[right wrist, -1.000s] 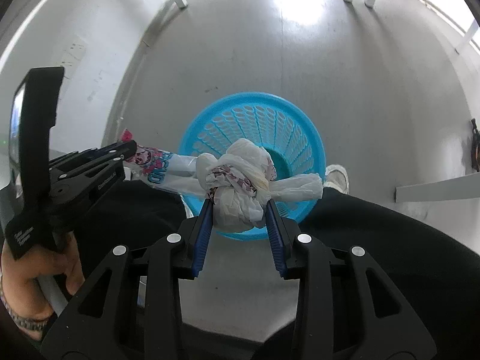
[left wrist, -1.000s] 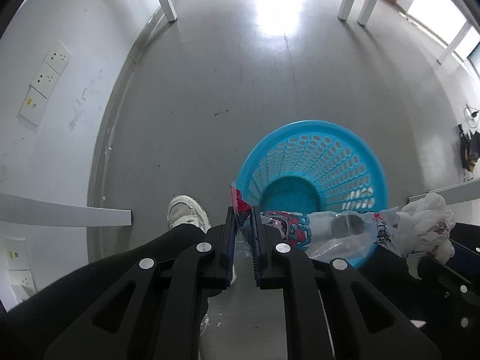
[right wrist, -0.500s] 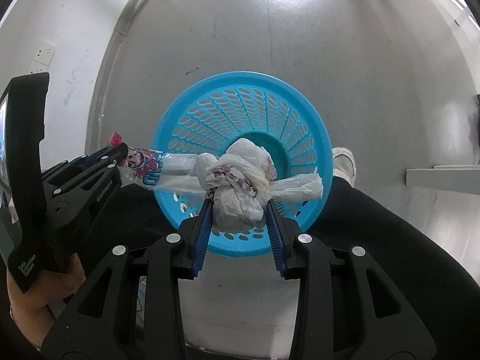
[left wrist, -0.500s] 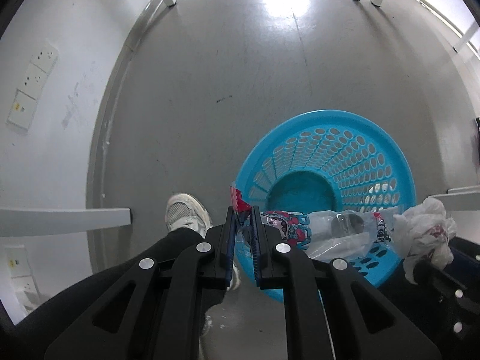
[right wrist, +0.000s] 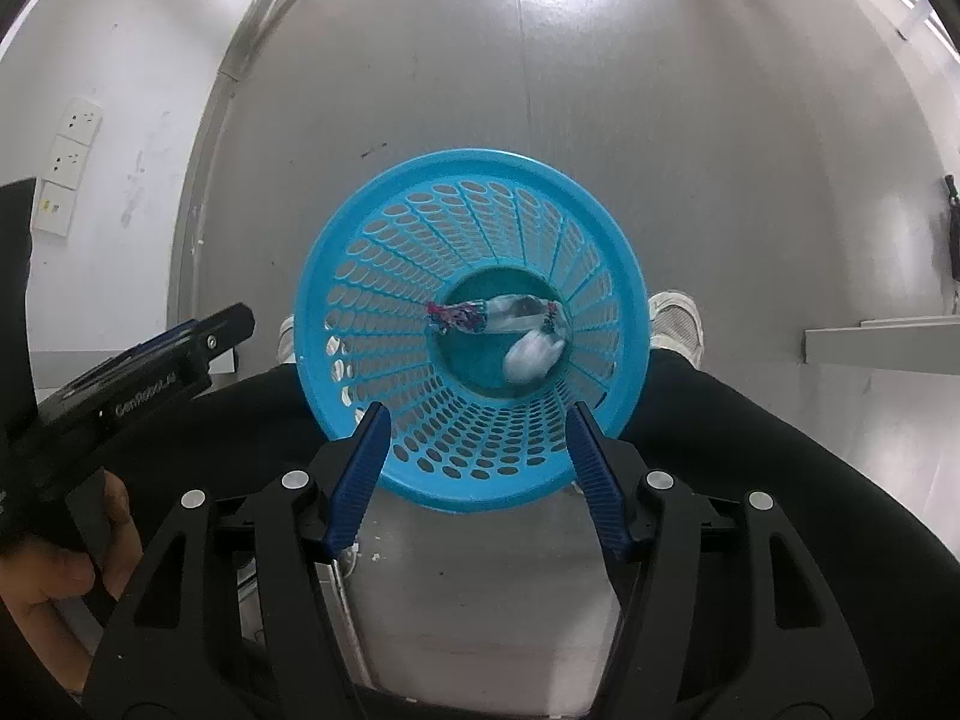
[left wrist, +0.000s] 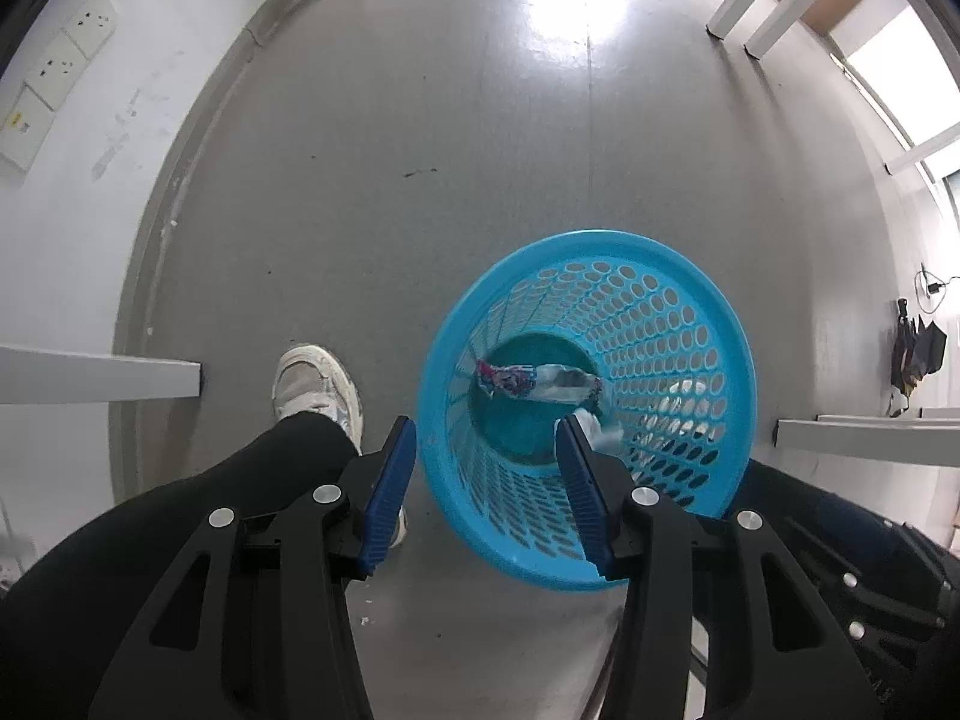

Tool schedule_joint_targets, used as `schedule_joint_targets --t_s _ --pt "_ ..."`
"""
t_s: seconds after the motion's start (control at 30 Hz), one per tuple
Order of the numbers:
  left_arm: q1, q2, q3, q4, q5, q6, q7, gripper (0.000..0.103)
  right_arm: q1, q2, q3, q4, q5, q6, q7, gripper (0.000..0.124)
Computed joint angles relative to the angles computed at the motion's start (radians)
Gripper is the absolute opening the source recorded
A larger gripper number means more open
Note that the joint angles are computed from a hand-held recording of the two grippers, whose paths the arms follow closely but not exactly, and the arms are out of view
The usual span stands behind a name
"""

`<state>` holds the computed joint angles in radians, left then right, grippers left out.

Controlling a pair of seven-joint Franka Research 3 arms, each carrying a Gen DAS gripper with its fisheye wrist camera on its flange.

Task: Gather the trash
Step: 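Open both grippers to drop the bottle and bag ball into the basket, then raise both tools back toward the remaining trash on the table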

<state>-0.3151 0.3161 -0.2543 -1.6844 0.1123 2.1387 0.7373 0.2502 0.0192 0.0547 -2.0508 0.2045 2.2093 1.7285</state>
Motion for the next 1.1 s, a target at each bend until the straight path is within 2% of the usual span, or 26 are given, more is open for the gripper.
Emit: schedule_joint_targets --t_s 0.13,0.27,0.47,0.6,0.73,0.87,1.1 --pt "0.011 -0.069 -0.009 -0.062 -0.045 0.021 -0.005 0.048 0.006 -0.072 0.007 -0.045 -0.019 0.031 -0.025 0.062" --pt "0.003 -0.142 -0.012 -0.111 -0.032 0.025 -0.01 0.05 0.008 -0.144 0.014 -0.089 -0.025 0.048 -0.045 0.064" --pt "-0.009 -0.311 -0.029 -0.253 -0.094 0.103 0.032 0.054 0.011 -0.274 0.033 -0.172 -0.032 0.092 -0.084 0.072" --pt "-0.032 -0.407 -0.037 -0.31 -0.05 0.125 0.011 0.057 0.023 -0.385 0.031 -0.231 -0.003 0.108 -0.144 0.078" --pt "-0.051 -0.476 -0.039 -0.308 -0.036 0.082 0.028 0.057 0.012 -0.519 0.02 -0.297 0.029 0.139 -0.188 0.084" --pt "-0.058 -0.576 -0.05 -0.331 0.025 0.104 0.015 0.067 0.005 -0.643 0.02 -0.336 0.045 0.157 -0.223 0.092" --pt "-0.065 -0.714 -0.067 -0.37 0.091 0.143 -0.007 0.076 0.014 -0.778 0.009 -0.357 0.107 0.185 -0.276 0.094"
